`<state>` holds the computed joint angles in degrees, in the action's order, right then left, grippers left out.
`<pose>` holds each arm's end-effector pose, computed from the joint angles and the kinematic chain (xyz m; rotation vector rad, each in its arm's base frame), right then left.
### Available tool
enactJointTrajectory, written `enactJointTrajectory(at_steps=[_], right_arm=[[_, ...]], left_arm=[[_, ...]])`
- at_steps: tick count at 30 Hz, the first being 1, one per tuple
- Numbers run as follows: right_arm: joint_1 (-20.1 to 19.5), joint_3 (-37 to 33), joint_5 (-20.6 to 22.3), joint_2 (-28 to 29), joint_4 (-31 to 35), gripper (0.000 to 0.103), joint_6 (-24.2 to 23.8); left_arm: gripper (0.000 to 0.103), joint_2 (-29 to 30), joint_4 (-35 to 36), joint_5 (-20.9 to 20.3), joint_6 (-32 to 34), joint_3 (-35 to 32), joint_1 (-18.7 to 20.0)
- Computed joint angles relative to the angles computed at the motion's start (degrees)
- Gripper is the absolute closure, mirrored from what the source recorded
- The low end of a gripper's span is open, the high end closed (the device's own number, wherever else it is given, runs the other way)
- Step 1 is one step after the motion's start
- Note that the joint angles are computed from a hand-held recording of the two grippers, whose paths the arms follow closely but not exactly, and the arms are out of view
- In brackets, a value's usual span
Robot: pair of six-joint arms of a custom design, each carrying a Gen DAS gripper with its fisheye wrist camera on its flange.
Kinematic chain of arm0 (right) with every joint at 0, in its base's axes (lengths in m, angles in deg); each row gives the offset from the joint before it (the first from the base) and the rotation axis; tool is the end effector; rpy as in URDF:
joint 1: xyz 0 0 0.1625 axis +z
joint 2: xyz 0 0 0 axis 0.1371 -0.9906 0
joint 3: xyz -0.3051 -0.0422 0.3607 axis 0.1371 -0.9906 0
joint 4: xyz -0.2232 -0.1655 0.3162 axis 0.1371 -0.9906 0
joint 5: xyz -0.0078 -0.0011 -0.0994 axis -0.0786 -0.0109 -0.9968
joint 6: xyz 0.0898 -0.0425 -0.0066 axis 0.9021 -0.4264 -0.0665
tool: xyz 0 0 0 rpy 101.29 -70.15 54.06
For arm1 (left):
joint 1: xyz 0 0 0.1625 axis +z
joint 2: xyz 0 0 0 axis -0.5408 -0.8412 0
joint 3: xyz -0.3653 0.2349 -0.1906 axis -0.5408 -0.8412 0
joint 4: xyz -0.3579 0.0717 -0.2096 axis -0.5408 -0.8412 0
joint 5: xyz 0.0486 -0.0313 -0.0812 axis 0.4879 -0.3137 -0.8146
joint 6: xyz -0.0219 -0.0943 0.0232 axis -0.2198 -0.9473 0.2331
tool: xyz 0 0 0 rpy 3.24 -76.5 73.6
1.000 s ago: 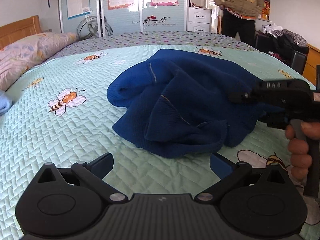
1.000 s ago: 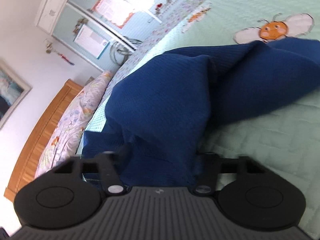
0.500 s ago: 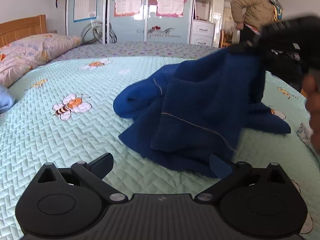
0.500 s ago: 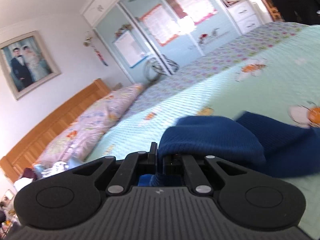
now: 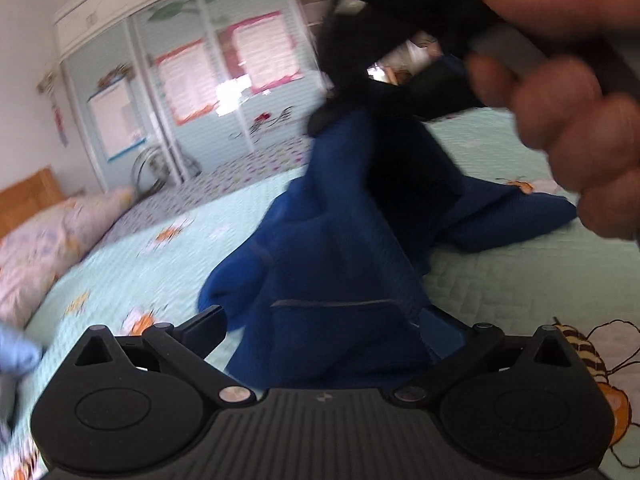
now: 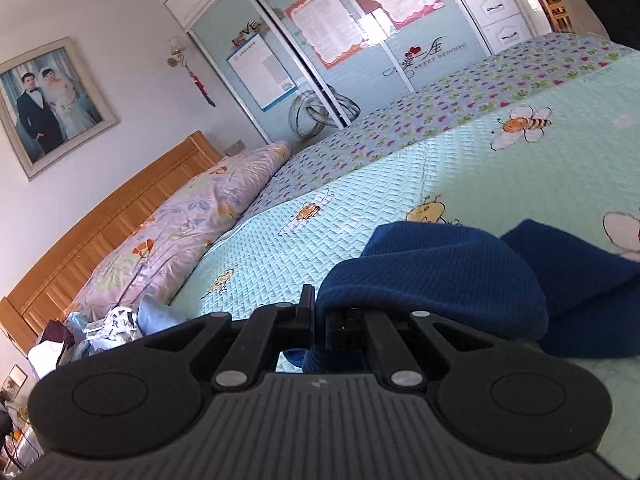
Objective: Fold clothes
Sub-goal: 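Lift the sweatshirt with the right tool while the left tool grasps its hem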
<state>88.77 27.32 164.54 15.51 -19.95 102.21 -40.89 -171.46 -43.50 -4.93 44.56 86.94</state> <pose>0.2004 -0.8280 0.3694 -0.0277 -2.3625 1.7011 -0.3954 -0.8421 0.0711 1.5882 1.9596 -0.8971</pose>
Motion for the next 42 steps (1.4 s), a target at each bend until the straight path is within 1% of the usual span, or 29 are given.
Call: enactJointTrajectory(at_steps=[2,4,5,7,12,14,16,19,21,22,23,26,31,33,34,35,36,38,40,41,42], right_arm=[[0.22,-1.65,-0.42,0.57,1.20,0.097,-0.02],[0.38,-1.55,-0.52,0.48,1.24,0.097,-0.13],[0.46,-1.43,-0.38,0.41,1.26,0.097,-0.15],[0.56,0.55,0.44,-0.49,-0.41,0.097,-0.35],[0.28,6.45,0.94,-3.44,-4.97,0.097,0.91],[0.40,8.95,1.14,-4.63,-6.94,0.097,-0.45],[0.62,9.98,1.63,-4.97,-7.91,0.097,-3.05],[0.74,10.78,1.57,-5.30,-8.30,0.097,-5.91],[0.73,11.50,1.58,-5.71,-8.74,0.097,-8.01],[0.75,12.14,1.87,-6.06,-9.41,0.097,-9.59],[0.59,12.49,1.70,-6.35,-9.42,0.097,-9.99],[-0.21,12.81,0.22,-7.00,-8.54,0.097,-8.30],[-0.77,12.70,-1.41,-7.14,-7.74,0.097,-5.81],[-0.74,12.63,-1.86,-7.03,-7.69,0.097,-5.26],[-0.71,12.56,-1.95,-6.93,-7.73,0.097,-4.83],[-0.67,12.48,-2.00,-6.83,-7.78,0.097,-4.36],[-0.66,12.39,-2.13,-6.73,-7.75,0.097,-3.88],[-0.62,12.94,-2.16,-6.84,-8.14,0.097,-3.20],[-0.61,13.69,-2.13,-7.01,-8.60,0.097,-2.70],[-0.62,14.13,-2.09,-7.10,-8.81,0.097,-2.57],[-0.62,14.24,-2.00,-7.04,-8.73,0.097,-2.42]], left_arm=[[0.001,1.47,-0.97,0.34,2.31,-1.24,-0.47],[0.001,2.48,-0.38,0.06,2.48,-2.48,-0.71],[0.001,2.66,0.02,-0.83,2.23,-2.73,-0.67],[0.001,2.81,0.52,-2.56,1.89,-2.88,-0.58],[0.001,3.31,0.10,-3.29,4.17,-2.98,-0.27],[0.001,3.78,-0.10,-3.52,5.85,-3.42,0.03],[0.001,3.99,-0.63,-4.58,7.67,-3.32,0.31],[0.001,4.31,-1.75,-4.65,8.49,-3.02,0.29],[0.001,4.80,-1.75,-3.48,7.83,-3.45,0.36],[0.001,5.03,-0.91,-3.09,7.03,-3.97,0.47],[0.001,5.25,0.25,-2.83,6.08,-4.59,0.60],[0.001,6.94,0.27,-1.42,5.92,-7.12,0.74],[0.001,10.66,1.89,1.45,4.01,-13.56,0.81],[0.006,12.03,2.70,2.41,3.39,-16.27,0.92],[0.013,12.74,3.19,2.89,3.04,-17.70,0.99],[0.024,13.46,3.70,3.38,2.70,-19.16,1.05],[0.031,13.72,5.08,3.37,1.49,-20.35,1.19],[0.066,15.52,10.30,3.78,-1.46,-26.82,1.17],[0.079,17.75,11.84,4.35,-1.64,-31.92,1.41],[0.081,18.72,12.53,4.53,-1.42,-34.06,1.52],[0.081,19.61,13.58,4.66,-1.44,-36.17,1.61]])
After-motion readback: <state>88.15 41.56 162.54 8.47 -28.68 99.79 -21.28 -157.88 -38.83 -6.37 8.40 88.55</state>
